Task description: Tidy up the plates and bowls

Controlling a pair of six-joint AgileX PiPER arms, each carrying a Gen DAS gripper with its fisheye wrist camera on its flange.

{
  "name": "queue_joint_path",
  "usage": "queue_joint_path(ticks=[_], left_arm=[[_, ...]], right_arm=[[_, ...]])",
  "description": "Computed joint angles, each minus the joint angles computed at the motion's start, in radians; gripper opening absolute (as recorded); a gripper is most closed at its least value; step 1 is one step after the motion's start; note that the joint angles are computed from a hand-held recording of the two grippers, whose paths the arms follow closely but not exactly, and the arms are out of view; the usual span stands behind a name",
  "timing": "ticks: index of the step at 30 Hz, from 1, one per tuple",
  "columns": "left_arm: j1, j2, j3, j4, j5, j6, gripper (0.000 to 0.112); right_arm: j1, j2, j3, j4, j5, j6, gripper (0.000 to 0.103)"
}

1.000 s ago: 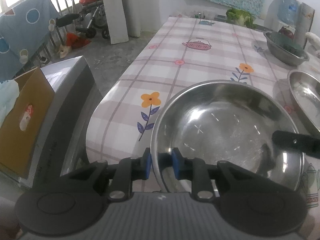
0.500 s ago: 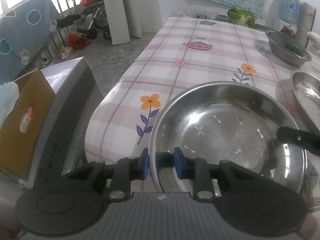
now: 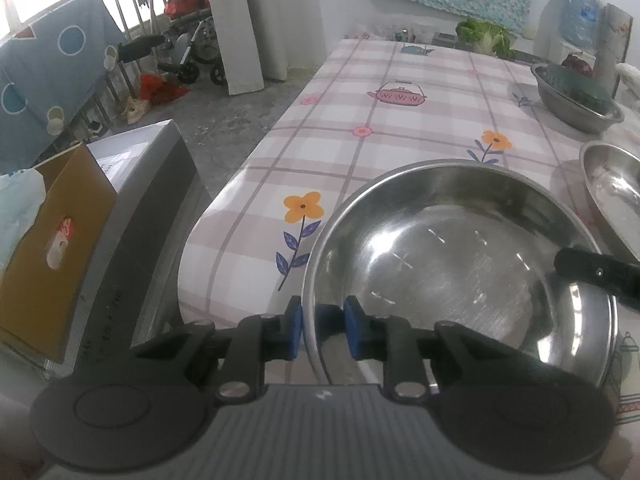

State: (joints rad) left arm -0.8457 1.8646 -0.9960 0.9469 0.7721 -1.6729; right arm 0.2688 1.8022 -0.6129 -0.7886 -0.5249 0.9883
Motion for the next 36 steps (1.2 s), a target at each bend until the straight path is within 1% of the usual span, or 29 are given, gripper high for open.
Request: queue_joint_path(ticks=[10,23,36], left_arm=[[-0.013,-0.012,-0.004,0.004,0.018,-0.004,0.023],[0.001,-0.030,0.019,0.028,-0.021,-0.024,0.023],[-0.011,-0.028,0.001,0.017,-0.005,-0.010,0.023]], right_arm=[[-0.016,0.001,0.002,-0.018,-0.017,0.016,0.012],[0.001,-0.015,0.017,0.029,-0.001,0.003,0.012],[-0.024,-0.029,0.035,0.008,-0.025,0.028,0.014]])
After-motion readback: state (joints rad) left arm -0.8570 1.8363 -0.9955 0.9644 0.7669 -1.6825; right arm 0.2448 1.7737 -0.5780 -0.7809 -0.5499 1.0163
